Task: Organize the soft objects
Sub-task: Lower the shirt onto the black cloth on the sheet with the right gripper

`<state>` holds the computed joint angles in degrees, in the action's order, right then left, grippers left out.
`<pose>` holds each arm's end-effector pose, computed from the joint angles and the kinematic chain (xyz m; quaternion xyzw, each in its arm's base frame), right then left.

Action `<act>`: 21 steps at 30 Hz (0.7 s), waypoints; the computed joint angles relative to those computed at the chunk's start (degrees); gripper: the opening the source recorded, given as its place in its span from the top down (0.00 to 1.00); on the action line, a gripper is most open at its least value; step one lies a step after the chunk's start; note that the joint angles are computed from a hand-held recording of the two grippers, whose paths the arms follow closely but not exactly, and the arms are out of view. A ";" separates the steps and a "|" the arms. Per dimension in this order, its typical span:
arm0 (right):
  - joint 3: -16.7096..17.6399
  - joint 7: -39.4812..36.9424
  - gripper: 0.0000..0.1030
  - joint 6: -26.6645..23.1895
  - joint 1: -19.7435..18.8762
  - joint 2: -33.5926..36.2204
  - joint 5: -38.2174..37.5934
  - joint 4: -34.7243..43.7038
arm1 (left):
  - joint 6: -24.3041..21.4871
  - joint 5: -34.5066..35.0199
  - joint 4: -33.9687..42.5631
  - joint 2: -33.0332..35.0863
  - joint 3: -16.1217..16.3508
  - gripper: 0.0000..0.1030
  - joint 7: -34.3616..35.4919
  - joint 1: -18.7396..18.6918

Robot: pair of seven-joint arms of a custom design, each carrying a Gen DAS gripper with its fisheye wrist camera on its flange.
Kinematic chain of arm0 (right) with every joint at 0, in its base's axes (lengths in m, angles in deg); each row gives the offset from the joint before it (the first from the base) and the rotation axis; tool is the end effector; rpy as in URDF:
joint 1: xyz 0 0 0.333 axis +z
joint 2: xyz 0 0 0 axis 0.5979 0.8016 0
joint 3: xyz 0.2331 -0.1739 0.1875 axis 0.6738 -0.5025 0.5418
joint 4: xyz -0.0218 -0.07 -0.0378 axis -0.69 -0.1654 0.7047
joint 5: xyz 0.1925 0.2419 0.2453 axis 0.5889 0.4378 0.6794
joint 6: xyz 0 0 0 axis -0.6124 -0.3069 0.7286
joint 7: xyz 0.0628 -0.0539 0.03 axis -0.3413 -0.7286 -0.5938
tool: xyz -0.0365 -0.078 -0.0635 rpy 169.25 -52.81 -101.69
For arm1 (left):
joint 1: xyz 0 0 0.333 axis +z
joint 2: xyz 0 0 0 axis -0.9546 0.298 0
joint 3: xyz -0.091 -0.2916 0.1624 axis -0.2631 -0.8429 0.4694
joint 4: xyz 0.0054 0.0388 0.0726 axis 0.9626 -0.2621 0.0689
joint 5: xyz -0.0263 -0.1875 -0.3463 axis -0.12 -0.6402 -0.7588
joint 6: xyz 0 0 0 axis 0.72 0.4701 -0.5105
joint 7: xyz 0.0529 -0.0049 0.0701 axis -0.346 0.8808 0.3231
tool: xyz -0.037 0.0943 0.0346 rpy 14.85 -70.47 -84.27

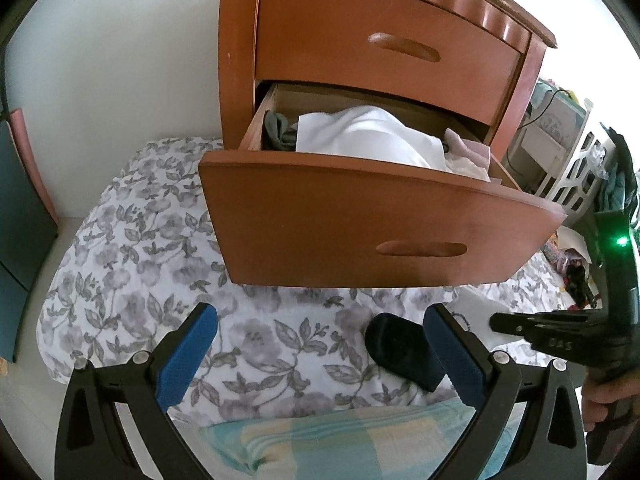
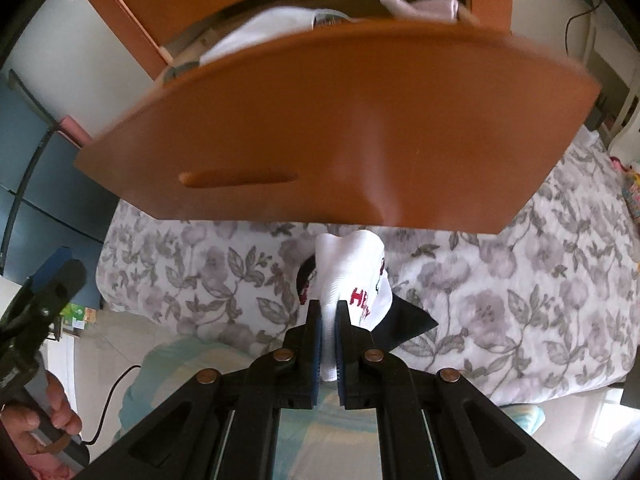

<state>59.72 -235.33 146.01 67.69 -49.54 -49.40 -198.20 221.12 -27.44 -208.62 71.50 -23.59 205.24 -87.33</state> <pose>0.3958 0.3145 0.2987 -0.5628 0.8014 -0.0667 0.1910 0.4835 -0.2120 0.3386 -0.5100 0.7889 -0.3182 0.1275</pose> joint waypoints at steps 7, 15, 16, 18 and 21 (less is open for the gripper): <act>-0.15 -4.38 0.93 0.71 0.48 2.96 4.35 1.44 | 0.17 5.32 -0.15 1.11 -0.81 0.01 -4.82 1.01; -1.11 -8.17 0.91 0.02 1.94 4.15 8.67 2.23 | 0.81 10.83 -0.70 1.88 -4.09 0.01 -9.59 4.29; -1.31 -8.28 0.91 -0.07 2.16 4.17 8.86 2.25 | 0.91 11.01 -0.74 1.90 -4.64 0.01 -9.70 4.82; -1.36 -8.62 0.91 -0.89 2.44 4.12 9.48 2.40 | 0.99 11.39 -0.80 1.96 -5.52 0.01 -9.97 5.72; -1.01 -9.37 0.90 -1.57 2.31 4.04 10.66 2.43 | 1.08 11.78 -0.89 1.93 -6.57 0.01 -10.01 6.75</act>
